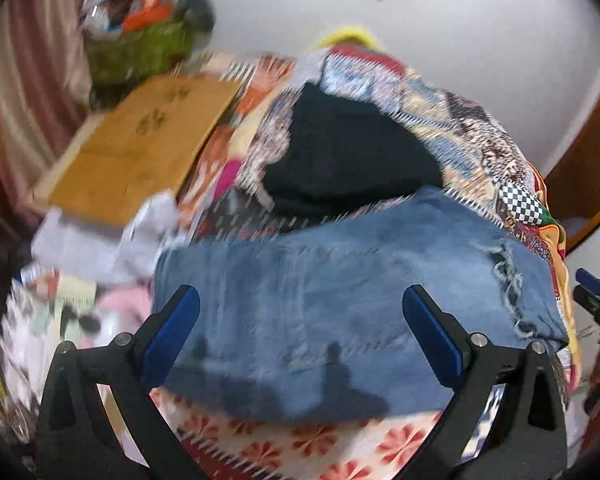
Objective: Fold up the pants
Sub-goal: 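Lay the hem onto the jeans and open the right tool, then grasp the jeans waistband with the left tool and lift it over the folded legs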
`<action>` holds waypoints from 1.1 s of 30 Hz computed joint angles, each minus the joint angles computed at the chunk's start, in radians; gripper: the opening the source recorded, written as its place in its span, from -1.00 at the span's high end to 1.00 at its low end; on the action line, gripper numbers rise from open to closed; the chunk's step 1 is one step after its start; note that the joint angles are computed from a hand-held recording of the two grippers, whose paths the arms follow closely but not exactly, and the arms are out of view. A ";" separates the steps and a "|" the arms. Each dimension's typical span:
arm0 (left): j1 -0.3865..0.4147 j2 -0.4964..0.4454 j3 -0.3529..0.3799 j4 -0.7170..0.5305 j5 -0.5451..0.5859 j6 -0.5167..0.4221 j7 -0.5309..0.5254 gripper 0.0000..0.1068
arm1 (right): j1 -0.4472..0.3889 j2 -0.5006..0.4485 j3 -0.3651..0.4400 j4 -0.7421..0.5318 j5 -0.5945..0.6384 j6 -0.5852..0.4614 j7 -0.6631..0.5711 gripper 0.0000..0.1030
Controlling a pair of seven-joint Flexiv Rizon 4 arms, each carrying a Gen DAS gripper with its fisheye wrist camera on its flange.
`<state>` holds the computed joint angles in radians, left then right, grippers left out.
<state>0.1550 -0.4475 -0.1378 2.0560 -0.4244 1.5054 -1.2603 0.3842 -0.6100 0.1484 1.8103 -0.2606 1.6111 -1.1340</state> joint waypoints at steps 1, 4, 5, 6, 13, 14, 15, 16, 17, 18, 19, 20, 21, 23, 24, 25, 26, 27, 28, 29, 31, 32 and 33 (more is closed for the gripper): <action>0.045 0.005 -0.038 0.020 -0.033 -0.018 0.014 -0.92 | 0.003 -0.016 0.007 -0.021 -0.010 -0.019 -0.008 -0.42; 0.111 0.007 -0.087 0.069 -0.121 -0.062 0.032 -0.92 | 0.003 -0.055 0.022 -0.071 -0.024 -0.095 -0.026 -0.42; 0.131 0.008 -0.105 0.084 -0.156 -0.080 0.046 -0.92 | 0.007 -0.068 0.024 -0.086 -0.025 -0.126 -0.029 -0.42; 0.143 0.004 -0.115 0.095 -0.192 -0.098 0.056 -0.92 | 0.008 -0.078 0.027 -0.099 -0.025 -0.157 -0.033 -0.42; 0.157 -0.032 -0.137 0.142 -0.427 -0.220 0.116 -0.92 | -0.042 -0.106 0.099 -0.134 0.032 -0.225 -0.104 -0.49; 0.173 -0.036 -0.164 0.147 -0.489 -0.241 0.156 -0.92 | -0.053 -0.111 0.114 -0.141 0.048 -0.231 -0.115 -0.51; 0.189 -0.041 -0.190 0.150 -0.553 -0.269 0.198 -0.92 | -0.047 -0.112 0.110 -0.142 0.056 -0.229 -0.116 -0.52; 0.207 -0.050 -0.216 0.147 -0.623 -0.309 0.241 -0.92 | -0.043 -0.111 0.105 -0.142 0.061 -0.227 -0.118 -0.53; 0.205 -0.056 -0.221 0.143 -0.661 -0.318 0.263 -0.92 | -0.037 -0.110 0.100 -0.140 0.066 -0.224 -0.120 -0.53; 0.194 -0.064 -0.219 0.133 -0.690 -0.308 0.279 -0.92 | -0.037 -0.109 0.099 -0.140 0.070 -0.224 -0.123 -0.53; 0.189 -0.070 -0.216 0.123 -0.710 -0.321 0.291 -0.92 | -0.035 -0.109 0.098 -0.141 0.074 -0.225 -0.126 -0.53; 0.189 -0.080 -0.215 0.108 -0.735 -0.346 0.305 -0.92 | -0.031 -0.109 0.095 -0.140 0.076 -0.225 -0.126 -0.53; 0.190 -0.092 -0.217 0.092 -0.767 -0.369 0.321 -0.92 | -0.030 -0.108 0.094 -0.141 0.079 -0.225 -0.128 -0.53; 0.179 -0.124 -0.202 0.050 -0.784 -0.406 0.314 -0.92 | -0.033 -0.109 0.100 -0.144 0.088 -0.229 -0.132 -0.54; 0.171 -0.134 -0.186 0.031 -0.776 -0.422 0.304 -0.92 | -0.036 -0.110 0.104 -0.147 0.092 -0.231 -0.136 -0.54; 0.161 -0.148 -0.177 0.012 -0.783 -0.428 0.303 -0.92 | -0.036 -0.111 0.105 -0.148 0.096 -0.231 -0.137 -0.55; 0.151 -0.155 -0.166 -0.002 -0.791 -0.431 0.303 -0.92 | -0.034 -0.112 0.103 -0.149 0.099 -0.230 -0.137 -0.55; 0.139 -0.160 -0.157 -0.012 -0.810 -0.427 0.303 -0.92 | -0.032 -0.112 0.101 -0.149 0.101 -0.229 -0.136 -0.55; 0.124 -0.166 -0.143 -0.025 -0.814 -0.423 0.288 -0.90 | -0.028 -0.112 0.096 -0.149 0.102 -0.227 -0.133 -0.55; 0.107 -0.168 -0.129 -0.033 -0.823 -0.413 0.275 -0.73 | -0.028 -0.112 0.095 -0.149 0.103 -0.228 -0.132 -0.55; 0.076 -0.170 -0.103 -0.040 -0.851 -0.386 0.272 -0.38 | -0.028 -0.113 0.095 -0.153 0.105 -0.231 -0.132 -0.56; 0.062 -0.178 -0.091 -0.050 -0.863 -0.375 0.276 -0.26 | -0.030 -0.114 0.098 -0.155 0.107 -0.232 -0.133 -0.56; 0.049 -0.179 -0.084 -0.054 -0.884 -0.366 0.289 -0.22 | -0.032 -0.116 0.100 -0.157 0.110 -0.233 -0.133 -0.56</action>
<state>0.2037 -0.6266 -0.2218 2.0018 -1.3088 1.1396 -0.9712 0.3525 -0.7255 0.2481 1.6537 -0.1506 1.3782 -1.2670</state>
